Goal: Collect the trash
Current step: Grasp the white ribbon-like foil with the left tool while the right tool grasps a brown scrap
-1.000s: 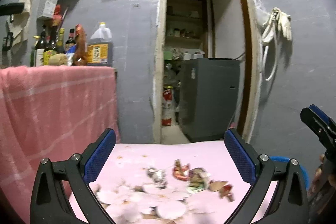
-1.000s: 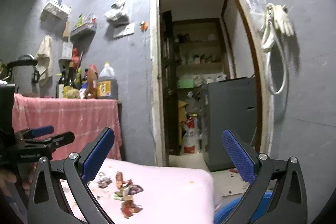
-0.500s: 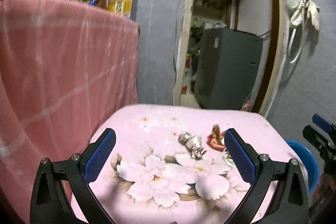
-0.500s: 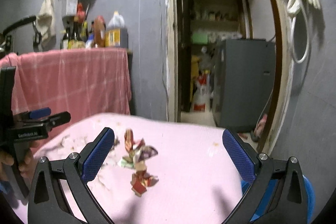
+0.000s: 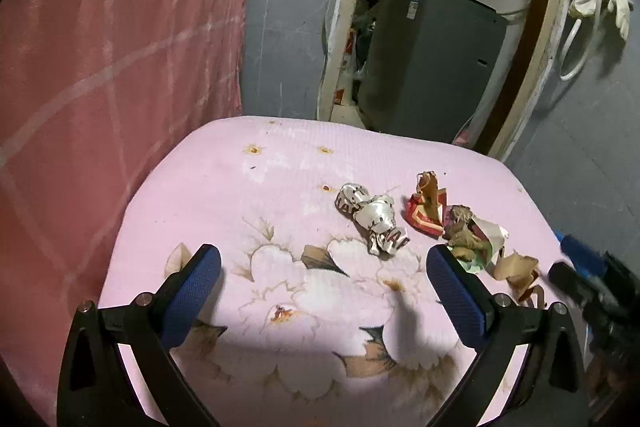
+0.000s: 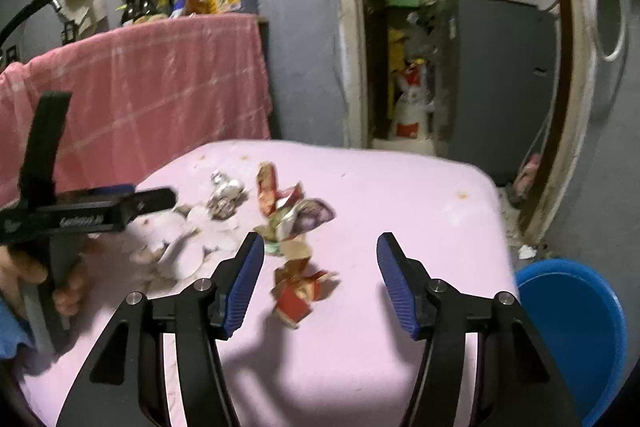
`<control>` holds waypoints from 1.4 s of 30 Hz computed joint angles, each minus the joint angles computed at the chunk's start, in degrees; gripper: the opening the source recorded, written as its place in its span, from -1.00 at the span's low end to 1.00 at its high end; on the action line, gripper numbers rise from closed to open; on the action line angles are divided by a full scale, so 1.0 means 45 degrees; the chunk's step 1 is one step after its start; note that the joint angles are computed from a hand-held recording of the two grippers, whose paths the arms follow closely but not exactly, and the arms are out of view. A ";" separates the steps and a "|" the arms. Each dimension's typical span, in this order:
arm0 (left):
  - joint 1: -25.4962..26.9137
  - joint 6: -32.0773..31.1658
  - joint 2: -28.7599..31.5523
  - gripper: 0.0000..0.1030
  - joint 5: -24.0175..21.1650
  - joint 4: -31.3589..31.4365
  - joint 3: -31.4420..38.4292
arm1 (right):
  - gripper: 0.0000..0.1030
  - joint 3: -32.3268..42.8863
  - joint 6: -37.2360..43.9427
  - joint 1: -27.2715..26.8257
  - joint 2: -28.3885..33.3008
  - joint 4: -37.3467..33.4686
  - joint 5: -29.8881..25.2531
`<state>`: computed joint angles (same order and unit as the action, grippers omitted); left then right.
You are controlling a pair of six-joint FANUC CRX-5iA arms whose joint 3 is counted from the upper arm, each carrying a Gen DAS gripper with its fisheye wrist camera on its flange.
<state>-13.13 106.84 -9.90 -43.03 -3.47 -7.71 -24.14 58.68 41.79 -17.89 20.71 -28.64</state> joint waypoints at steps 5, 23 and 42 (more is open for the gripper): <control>0.0021 -0.0812 0.0575 0.93 -0.0107 0.0361 0.0430 | 0.02 0.0836 0.1478 -0.0100 0.0486 -0.1684 -0.0752; 0.0671 -0.2755 0.1889 -0.69 -0.0585 0.3070 0.0873 | -0.57 0.1756 0.2830 -0.0663 0.1066 -0.3901 -0.1670; -0.0339 -0.1018 0.0342 -0.77 -0.0201 0.1773 -0.0186 | -0.81 0.1293 0.2512 -0.0336 0.0680 -0.3313 -0.1380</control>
